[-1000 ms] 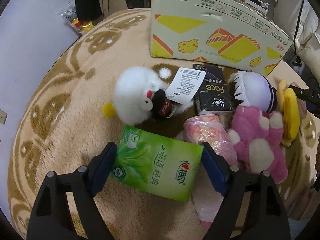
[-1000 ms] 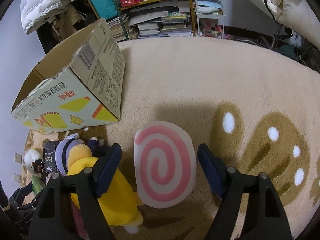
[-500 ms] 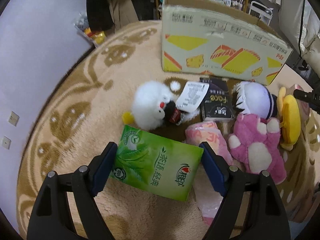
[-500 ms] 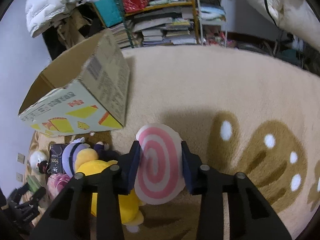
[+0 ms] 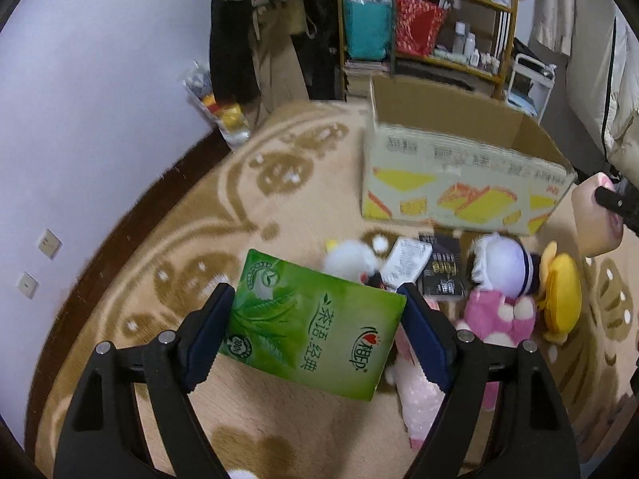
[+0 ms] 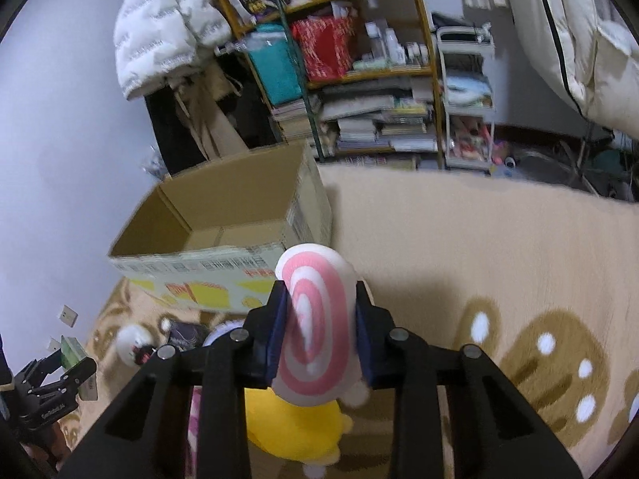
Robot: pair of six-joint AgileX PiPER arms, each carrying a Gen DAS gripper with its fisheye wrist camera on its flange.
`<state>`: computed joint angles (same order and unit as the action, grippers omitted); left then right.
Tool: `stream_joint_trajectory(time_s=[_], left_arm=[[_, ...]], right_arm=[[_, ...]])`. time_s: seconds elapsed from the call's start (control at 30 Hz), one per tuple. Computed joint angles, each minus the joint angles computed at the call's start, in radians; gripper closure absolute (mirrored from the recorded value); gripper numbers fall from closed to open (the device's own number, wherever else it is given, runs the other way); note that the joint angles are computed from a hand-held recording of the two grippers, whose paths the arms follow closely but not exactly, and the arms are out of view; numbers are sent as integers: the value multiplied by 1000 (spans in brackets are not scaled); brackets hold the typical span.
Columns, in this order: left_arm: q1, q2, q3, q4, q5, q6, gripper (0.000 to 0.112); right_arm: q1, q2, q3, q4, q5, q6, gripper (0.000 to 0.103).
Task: Organize soft objects
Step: 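Close the left tool on the green tissue pack while the right tool grasps the pink spiral cushion, then carry both items over the cardboard box and open both tools to drop them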
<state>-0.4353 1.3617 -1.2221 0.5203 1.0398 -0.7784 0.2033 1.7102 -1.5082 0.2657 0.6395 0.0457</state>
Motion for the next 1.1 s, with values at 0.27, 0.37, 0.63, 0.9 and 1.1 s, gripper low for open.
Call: stream_joint_trajectory(time_s=[0.27, 0.37, 0.63, 0.9, 1.1], left_arm=[[12, 48, -185, 40, 18, 59, 31], [22, 87, -269, 39, 16, 96, 31], [33, 269, -578, 60, 26, 225, 31], [49, 431, -791, -6, -7, 369, 31], [84, 550, -889, -102, -3, 427, 31]], right_arm=[[11, 26, -102, 28, -4, -10, 70], [25, 31, -138, -12, 4, 9, 70], [39, 78, -273, -46, 68, 6, 70], [40, 185, -460, -33, 138, -9, 68], [45, 337, -688, -29, 267, -18, 66]])
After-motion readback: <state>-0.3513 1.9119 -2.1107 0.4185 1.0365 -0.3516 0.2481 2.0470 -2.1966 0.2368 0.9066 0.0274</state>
